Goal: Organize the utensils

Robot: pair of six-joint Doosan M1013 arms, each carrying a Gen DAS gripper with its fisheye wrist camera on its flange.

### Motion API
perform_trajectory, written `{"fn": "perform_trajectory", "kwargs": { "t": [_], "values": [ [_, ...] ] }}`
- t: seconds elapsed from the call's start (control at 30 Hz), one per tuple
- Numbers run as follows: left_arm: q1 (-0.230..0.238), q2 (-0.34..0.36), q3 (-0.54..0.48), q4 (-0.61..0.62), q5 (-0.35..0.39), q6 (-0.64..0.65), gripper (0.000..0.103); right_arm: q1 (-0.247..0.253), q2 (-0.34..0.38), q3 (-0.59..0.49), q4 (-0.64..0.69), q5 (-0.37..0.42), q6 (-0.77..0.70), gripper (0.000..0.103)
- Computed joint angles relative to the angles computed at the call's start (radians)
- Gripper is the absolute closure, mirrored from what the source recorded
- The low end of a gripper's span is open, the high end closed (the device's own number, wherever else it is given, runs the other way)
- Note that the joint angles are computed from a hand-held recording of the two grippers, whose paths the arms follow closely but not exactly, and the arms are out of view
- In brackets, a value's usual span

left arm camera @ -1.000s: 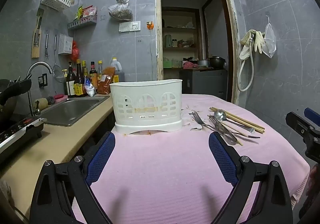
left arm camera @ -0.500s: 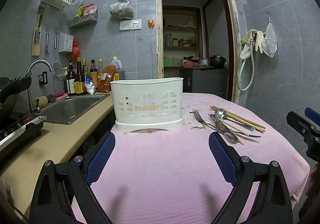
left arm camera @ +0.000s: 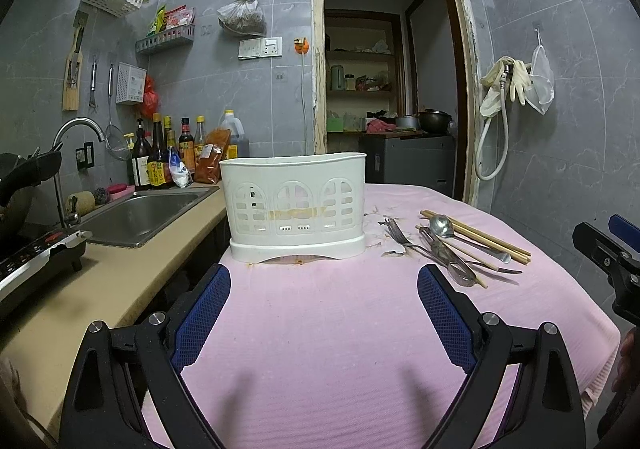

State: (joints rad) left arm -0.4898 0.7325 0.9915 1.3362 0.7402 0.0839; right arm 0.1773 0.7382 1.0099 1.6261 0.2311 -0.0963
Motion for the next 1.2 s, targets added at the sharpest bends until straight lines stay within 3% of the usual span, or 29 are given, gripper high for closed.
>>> {"fn": "perform_trajectory", "kwargs": {
  "t": [0.93, 1.2],
  "values": [
    [0.001, 0.0, -0.001, -0.007, -0.002, 0.007, 0.011, 0.004, 0.0, 0.0, -0.021, -0.003, 0.022, 0.0],
    [0.004, 0.004, -0.002, -0.012, -0.003, 0.011, 0.011, 0.017, -0.003, 0.023, 0.044, -0.013, -0.042, 0.0]
  ]
}}
